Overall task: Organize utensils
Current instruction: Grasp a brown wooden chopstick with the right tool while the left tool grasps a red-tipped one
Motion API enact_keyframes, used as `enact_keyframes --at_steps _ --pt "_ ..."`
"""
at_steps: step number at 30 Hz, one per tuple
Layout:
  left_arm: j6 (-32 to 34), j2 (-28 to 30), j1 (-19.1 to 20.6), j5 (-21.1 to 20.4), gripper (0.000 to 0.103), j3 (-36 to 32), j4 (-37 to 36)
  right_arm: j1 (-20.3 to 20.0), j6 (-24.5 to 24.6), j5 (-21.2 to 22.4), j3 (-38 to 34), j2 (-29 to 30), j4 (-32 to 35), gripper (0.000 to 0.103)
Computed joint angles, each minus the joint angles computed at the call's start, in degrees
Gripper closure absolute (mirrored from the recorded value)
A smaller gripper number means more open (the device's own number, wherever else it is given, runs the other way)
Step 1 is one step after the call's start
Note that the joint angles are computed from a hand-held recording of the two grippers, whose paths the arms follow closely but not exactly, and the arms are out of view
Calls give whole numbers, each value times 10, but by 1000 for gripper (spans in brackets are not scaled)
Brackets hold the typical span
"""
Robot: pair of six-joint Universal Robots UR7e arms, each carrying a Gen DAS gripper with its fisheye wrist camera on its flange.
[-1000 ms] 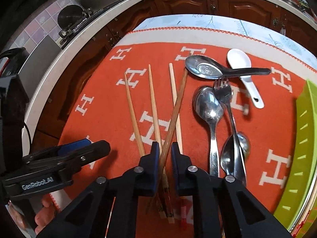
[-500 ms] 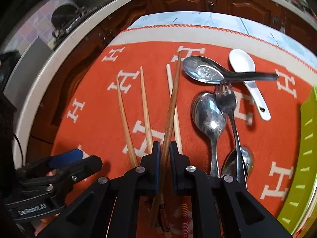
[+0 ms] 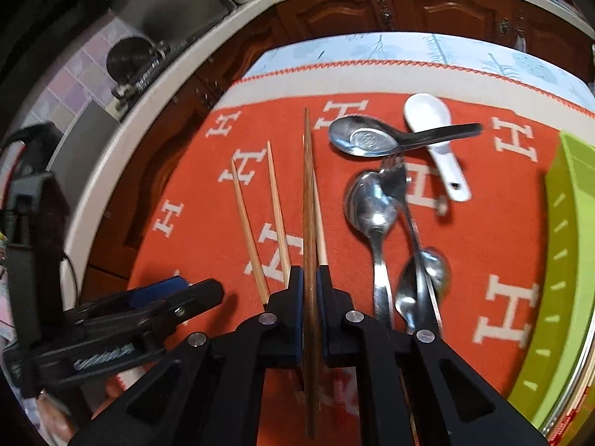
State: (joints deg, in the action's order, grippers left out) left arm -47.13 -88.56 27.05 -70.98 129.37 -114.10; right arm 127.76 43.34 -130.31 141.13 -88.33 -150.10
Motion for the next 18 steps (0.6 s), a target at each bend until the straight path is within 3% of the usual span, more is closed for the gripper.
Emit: enact_keyframes --at_steps 9,18 --pt "-12 37 0 -17 38 -10 -14 39 48 0 32 -110 39 97" --pt "-47 94 -24 19 39 -39 17 62 85 -10 57 -203 87 97"
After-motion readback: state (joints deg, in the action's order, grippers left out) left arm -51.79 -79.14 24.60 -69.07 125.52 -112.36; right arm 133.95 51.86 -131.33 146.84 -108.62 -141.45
